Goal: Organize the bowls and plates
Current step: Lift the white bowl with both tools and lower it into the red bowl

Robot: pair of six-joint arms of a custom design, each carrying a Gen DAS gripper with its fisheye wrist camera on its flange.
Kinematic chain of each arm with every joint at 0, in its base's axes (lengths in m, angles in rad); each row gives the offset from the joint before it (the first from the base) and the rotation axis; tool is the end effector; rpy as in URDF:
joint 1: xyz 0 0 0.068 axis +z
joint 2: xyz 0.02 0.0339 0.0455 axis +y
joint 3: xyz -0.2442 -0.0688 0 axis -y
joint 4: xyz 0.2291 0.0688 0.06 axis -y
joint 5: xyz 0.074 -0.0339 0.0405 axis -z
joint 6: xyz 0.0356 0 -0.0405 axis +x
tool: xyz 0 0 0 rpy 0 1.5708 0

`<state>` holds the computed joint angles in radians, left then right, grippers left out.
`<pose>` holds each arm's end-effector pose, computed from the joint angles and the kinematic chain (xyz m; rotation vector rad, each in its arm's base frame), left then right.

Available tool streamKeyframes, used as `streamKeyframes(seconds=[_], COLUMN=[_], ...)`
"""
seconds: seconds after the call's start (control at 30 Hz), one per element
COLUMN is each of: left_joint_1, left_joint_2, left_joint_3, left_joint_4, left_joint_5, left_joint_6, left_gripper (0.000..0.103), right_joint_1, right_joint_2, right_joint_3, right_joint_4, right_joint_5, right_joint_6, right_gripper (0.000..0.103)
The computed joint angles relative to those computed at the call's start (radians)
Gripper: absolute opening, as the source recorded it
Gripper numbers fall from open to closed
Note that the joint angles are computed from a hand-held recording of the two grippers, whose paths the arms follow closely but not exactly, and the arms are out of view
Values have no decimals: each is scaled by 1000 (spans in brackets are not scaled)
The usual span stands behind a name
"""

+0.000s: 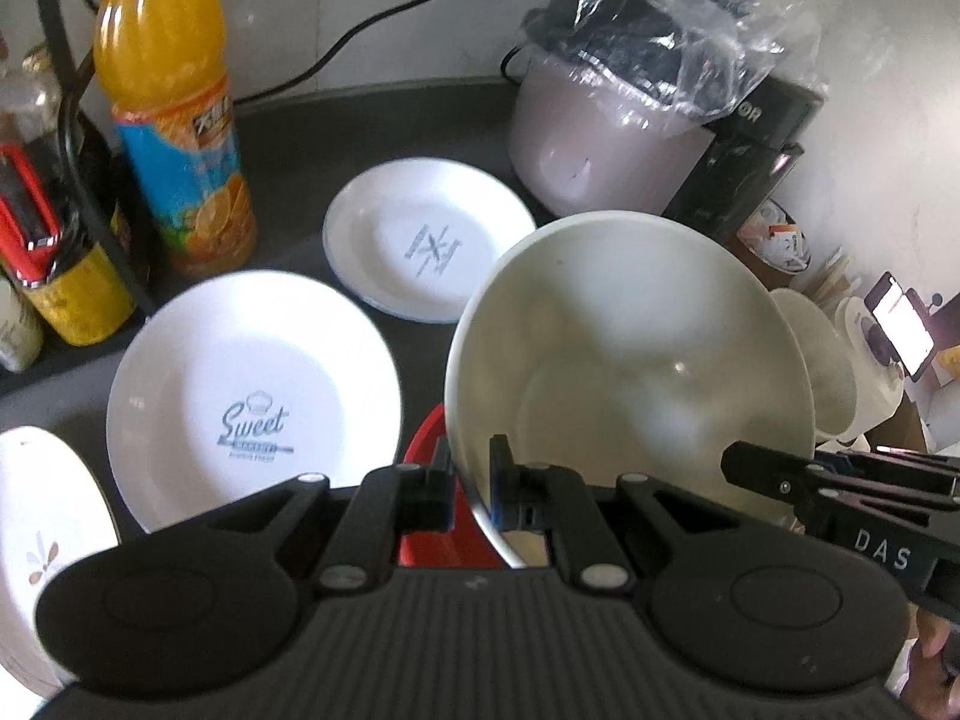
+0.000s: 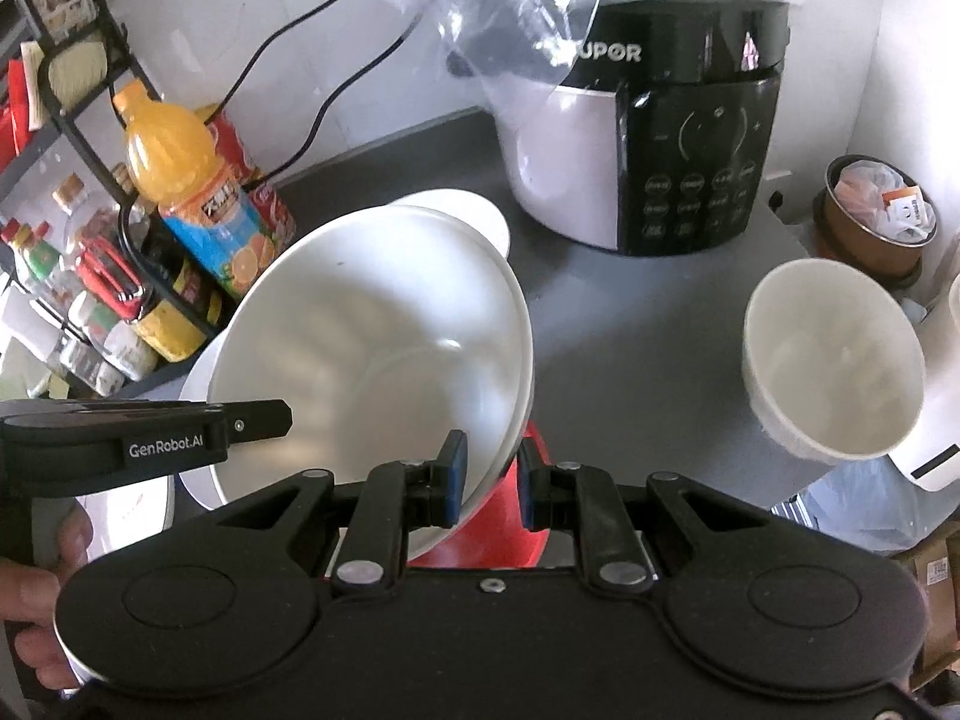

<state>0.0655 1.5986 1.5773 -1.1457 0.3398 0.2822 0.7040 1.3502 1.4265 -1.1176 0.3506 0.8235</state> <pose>0.2995 0.0078 0.3138 0.3813 2.6401 -0.3561 0.1944 0.1491 0.3363 0.2712 2.5079 0.1501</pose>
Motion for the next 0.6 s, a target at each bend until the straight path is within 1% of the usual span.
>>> streamKeyframes(seconds=[0.23, 0.4, 0.6], left_joint_1=[37, 61, 67], left_joint_2=[5, 18, 29], left_joint_3=[-39, -48, -67], left_joint_4=[-1, -7, -4], left_joint_5=[5, 5, -4], left_joint_6=[40, 66, 71], left_gripper=[9, 9, 10], right_joint_1=[40, 46, 50], right_joint_2=[39, 62, 90], right_joint_3=[-6, -8, -7], right_joint_4=[-2, 1, 2], right_joint_5=[1, -16, -29], right_joint_6=[37, 42, 34], right_gripper=[17, 17, 17])
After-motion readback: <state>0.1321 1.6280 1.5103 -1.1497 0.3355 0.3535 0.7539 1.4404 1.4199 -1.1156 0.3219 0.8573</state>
